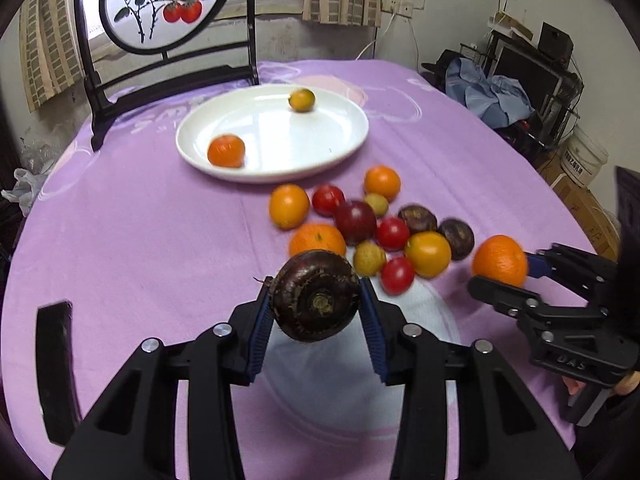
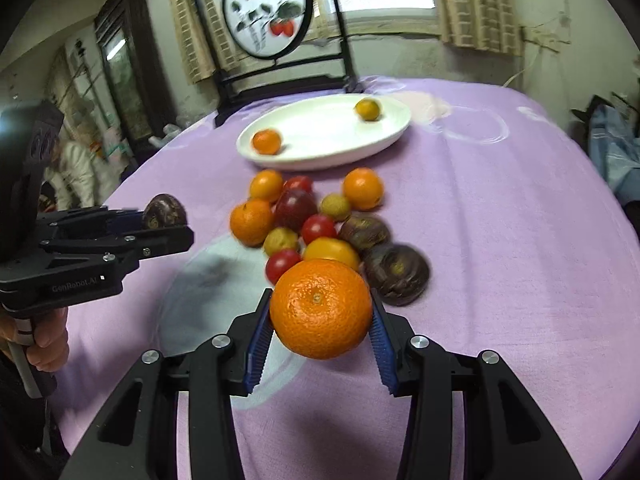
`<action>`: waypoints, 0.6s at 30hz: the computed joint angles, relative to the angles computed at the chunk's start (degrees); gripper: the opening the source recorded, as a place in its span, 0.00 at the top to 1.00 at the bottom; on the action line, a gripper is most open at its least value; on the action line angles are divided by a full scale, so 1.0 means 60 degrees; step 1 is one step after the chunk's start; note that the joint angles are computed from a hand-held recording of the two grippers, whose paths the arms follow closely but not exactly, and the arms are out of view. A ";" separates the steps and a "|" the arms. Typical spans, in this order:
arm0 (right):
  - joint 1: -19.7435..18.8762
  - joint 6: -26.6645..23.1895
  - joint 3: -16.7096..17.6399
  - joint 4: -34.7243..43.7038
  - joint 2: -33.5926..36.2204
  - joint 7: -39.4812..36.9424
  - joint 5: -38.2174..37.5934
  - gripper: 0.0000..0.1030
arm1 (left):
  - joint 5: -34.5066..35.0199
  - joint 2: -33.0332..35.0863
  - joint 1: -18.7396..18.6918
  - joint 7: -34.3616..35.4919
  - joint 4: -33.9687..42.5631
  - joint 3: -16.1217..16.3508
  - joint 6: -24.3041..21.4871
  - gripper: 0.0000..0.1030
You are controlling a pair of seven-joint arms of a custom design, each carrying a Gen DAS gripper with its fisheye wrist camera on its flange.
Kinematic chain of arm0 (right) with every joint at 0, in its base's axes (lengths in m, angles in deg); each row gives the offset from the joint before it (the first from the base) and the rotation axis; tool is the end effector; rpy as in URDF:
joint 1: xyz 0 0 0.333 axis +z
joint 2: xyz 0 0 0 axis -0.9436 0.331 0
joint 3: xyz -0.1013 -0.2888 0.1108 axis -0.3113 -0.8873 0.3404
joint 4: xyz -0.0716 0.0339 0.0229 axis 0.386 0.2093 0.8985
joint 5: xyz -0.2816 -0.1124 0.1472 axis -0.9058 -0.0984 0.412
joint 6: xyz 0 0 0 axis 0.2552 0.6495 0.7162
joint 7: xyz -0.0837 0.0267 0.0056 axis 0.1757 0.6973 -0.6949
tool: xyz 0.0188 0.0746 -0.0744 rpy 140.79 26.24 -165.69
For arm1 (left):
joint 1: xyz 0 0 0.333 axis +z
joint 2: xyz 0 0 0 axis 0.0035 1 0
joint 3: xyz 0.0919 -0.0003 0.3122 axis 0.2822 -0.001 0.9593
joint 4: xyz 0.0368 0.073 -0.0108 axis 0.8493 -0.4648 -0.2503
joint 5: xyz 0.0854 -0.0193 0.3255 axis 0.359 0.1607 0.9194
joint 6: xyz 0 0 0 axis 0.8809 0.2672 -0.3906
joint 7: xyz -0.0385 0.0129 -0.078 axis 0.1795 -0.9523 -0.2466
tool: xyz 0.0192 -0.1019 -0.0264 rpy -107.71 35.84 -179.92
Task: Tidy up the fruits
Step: 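Carry both fruits to the white plate and open both tools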
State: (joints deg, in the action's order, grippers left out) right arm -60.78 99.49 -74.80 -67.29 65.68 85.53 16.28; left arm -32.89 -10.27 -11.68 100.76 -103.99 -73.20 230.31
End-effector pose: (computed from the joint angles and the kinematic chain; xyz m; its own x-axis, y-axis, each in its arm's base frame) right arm 0.5047 0.0393 0.5146 0.3639 -0.9211 -0.1382 -0.7065 -0.1763 -0.6854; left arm 0.5289 -0.2242 0.5226 -0.2368 -0.9700 0.0542 -0.7686 0.1529 -0.6212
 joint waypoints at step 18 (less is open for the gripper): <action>-0.0620 -0.1791 0.0633 0.6128 0.4045 0.1905 -0.3426 0.56 | -0.0028 0.5028 -0.0448 0.0054 0.8079 0.0747 -0.3639 0.61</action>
